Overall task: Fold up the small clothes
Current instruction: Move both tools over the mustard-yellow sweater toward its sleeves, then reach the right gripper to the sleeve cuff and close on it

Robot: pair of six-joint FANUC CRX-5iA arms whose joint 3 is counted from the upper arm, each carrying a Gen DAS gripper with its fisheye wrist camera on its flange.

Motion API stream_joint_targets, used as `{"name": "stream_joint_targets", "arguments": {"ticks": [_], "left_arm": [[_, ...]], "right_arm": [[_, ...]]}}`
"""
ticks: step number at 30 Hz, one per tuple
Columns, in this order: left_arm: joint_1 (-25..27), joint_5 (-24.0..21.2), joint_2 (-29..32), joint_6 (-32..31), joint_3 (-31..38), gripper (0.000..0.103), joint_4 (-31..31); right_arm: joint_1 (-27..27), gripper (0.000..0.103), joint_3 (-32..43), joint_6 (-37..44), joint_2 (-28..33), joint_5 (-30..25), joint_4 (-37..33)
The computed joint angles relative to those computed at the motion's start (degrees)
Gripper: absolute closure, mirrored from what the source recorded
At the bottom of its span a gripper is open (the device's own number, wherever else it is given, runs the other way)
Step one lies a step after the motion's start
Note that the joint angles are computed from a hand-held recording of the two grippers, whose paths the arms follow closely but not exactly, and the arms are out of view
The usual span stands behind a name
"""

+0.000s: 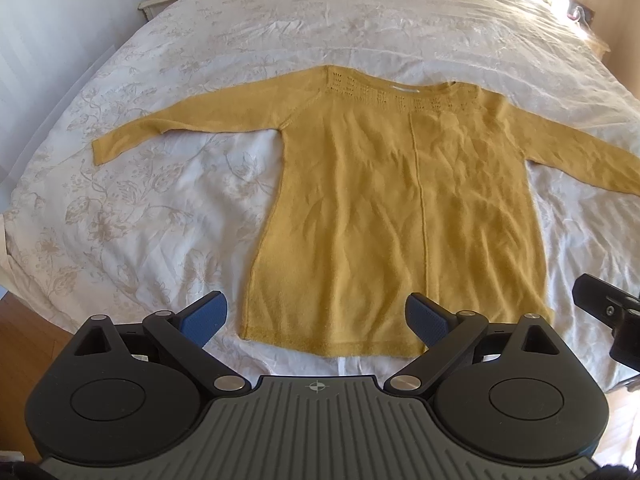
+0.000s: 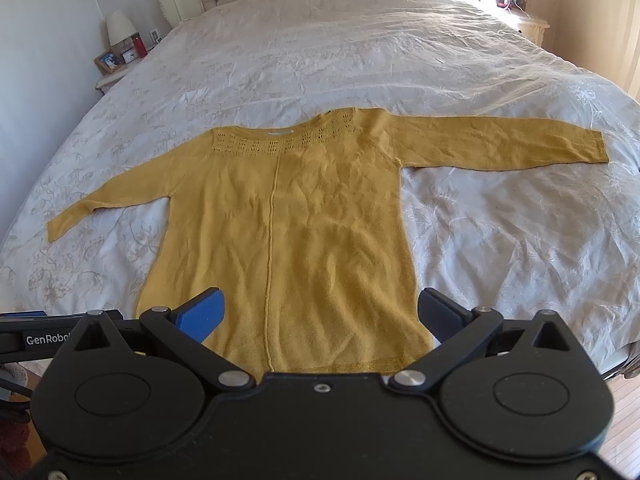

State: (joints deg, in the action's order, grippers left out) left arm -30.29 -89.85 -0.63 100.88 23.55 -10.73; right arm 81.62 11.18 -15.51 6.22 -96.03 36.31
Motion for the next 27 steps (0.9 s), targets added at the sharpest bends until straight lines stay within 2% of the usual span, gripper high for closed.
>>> {"name": "stream_joint_targets", "arguments": {"ticks": [14,18,20,23,27], "left_arm": [[2.38,-0.79,4.87,-2.33,3.14,0.006,1.99],[3.63,-0.25,6.44,-3.33,3.85,0.008,3.45],[4.54,0.61,7.09,-3.88,3.80,0.021,4.91],[5.79,1.23,8.52,-4.81,4.13,0.027,7.06],[6.11,2.75,10.49,-7.26,4.96,0.034,7.97]], "right_arm": [[-4.57,0.001,1.07,3.21,1.15,3.59,-3.22],[-6.16,0.001,0.30,3.42,0.81,6.69,-3.90],[-6.75,0.001,-1.12,1.75,0.01,8.71,-3.49],[-7.17,0.008,-4.34,-1.62,-1.67,11.41,-1.62],[-8.55,0.014,-5.54,-0.81,-2.04,9.24,-2.15]]}}
